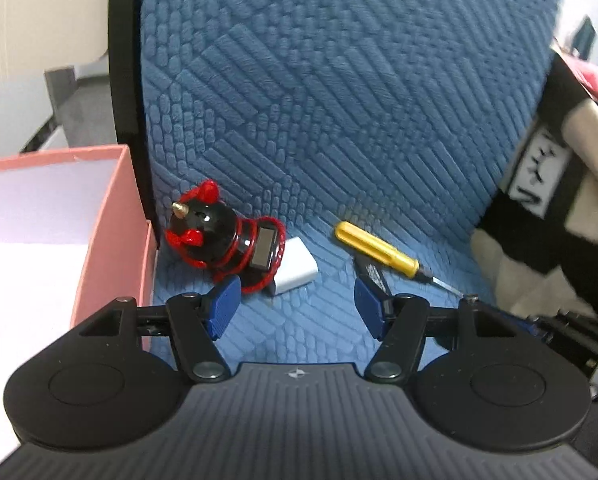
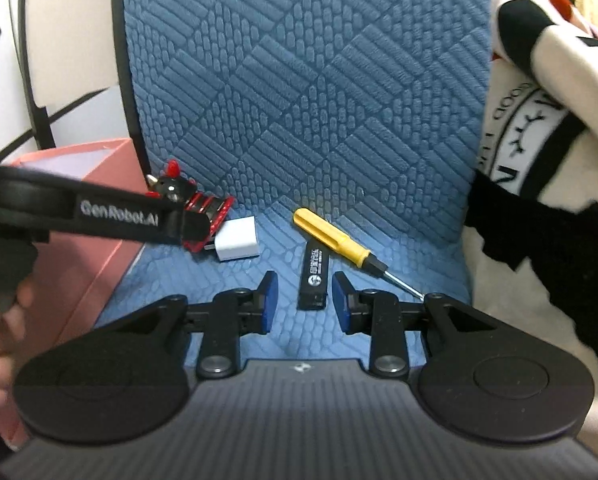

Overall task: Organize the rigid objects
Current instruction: 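Lower the left gripper to the red figurine while the right gripper approaches the yellow screwdriver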

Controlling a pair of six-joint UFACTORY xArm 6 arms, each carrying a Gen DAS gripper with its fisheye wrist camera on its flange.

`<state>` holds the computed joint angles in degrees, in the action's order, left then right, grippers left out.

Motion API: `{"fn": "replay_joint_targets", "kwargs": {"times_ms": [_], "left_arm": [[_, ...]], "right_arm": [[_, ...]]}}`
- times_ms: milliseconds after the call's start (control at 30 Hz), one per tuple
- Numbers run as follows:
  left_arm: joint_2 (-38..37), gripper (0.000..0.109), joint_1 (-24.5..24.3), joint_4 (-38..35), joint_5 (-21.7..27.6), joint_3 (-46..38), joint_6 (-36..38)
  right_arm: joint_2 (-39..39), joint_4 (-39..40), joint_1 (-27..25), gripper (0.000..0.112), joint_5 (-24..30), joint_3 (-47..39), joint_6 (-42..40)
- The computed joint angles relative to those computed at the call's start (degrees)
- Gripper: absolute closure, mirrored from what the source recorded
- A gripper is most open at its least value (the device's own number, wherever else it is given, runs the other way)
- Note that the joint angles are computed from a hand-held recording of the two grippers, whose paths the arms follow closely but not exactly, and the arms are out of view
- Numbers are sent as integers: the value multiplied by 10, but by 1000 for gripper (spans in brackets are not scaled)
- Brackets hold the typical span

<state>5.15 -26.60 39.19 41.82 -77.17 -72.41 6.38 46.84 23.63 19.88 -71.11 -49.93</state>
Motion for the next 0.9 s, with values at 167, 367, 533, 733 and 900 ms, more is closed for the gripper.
{"fn": "replay_joint_targets", "kwargs": {"times_ms": [167,367,533,733,900], "left_arm": [[33,40,27,-32,-6,-24,-17],[65,40,37,-22,28,-65,-72],[80,40,41,1,64,-85,-138],[90,39,52,-7,89,-95,-174],[92,39,64,-19,74,-89,-190]], "right_arm": [[58,-51,1,79,7,-60,33],[115,-117,2,79,15,-118,67],[145,-159,2,71,10,-146,86],[194,-181,-1,70,36,-205,89],[223,-213,-2,70,45,-238,113]]}}
